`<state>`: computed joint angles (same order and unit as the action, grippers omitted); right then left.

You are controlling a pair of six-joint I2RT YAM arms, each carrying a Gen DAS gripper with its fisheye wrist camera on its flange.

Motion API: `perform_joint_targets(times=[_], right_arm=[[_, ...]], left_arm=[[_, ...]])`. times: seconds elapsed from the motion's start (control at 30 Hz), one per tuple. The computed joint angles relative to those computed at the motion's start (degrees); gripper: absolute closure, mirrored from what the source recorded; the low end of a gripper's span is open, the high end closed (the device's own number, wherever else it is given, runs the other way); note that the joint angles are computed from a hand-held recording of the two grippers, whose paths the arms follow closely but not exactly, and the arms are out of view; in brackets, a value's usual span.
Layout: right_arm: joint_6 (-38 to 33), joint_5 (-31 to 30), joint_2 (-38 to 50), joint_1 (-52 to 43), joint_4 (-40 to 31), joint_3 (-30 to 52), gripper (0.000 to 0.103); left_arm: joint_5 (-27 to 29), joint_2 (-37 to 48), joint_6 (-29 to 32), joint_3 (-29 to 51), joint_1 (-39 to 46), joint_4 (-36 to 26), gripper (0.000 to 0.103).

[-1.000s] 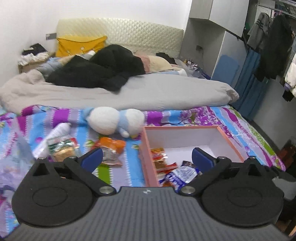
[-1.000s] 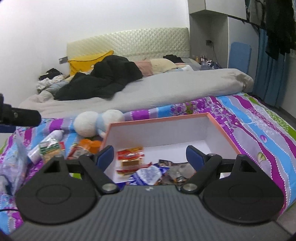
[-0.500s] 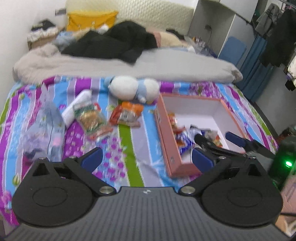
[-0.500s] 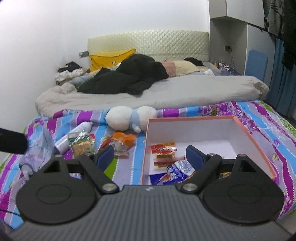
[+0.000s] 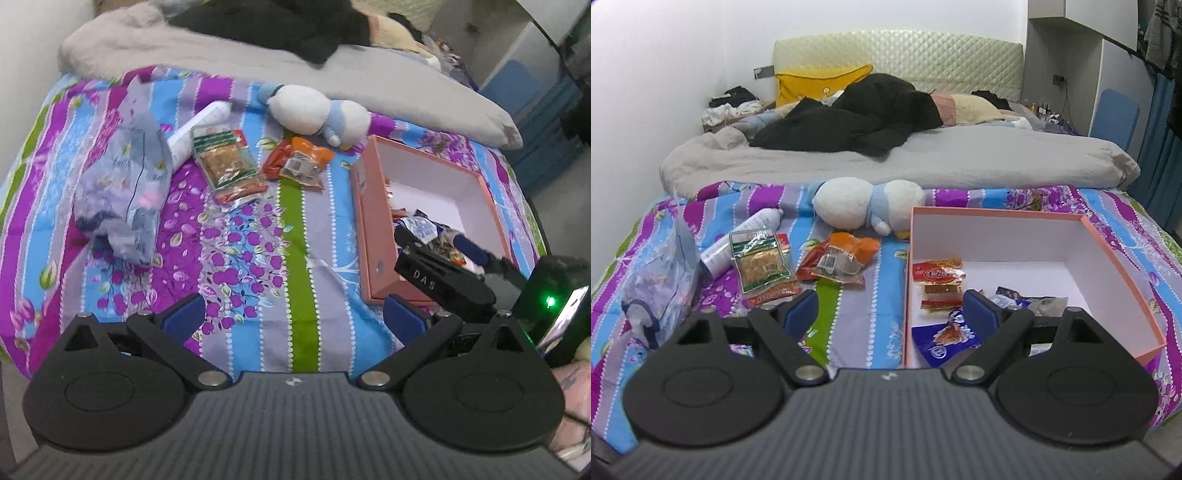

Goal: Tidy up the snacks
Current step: 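Withdraw both tools from the pink box toward the remaining snacks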

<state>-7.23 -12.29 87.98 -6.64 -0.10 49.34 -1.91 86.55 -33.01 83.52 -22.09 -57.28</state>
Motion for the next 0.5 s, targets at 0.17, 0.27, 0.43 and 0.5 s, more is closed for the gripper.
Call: perform_joint_targets(times=[0.17,0.27,0.43,0.5], right_arm=[[0.1,0.4,1.1,1.9,-0.3,-0.2,0.017],[0.7,-0.1,2.0,2.3,0.0,-0.6,0.017],[1.5,-1.6,4.6,2.8,4.2,-2.8,0.017],[1.1,-1.3,5.7,3.4,8.2,-4.5,0.017]], left_arm=[[0.5,1.7,-0.6,-0.3,1.2,1.9,0.0],[0.5,2.7,-0.9,-1.3,1.3,3.7,0.0],[0.2,4.6,1.5,-6.5,3.3,13.8,0.0],[-1.0,5.8,3.1,-9.3,4.8,19.9,0.0]])
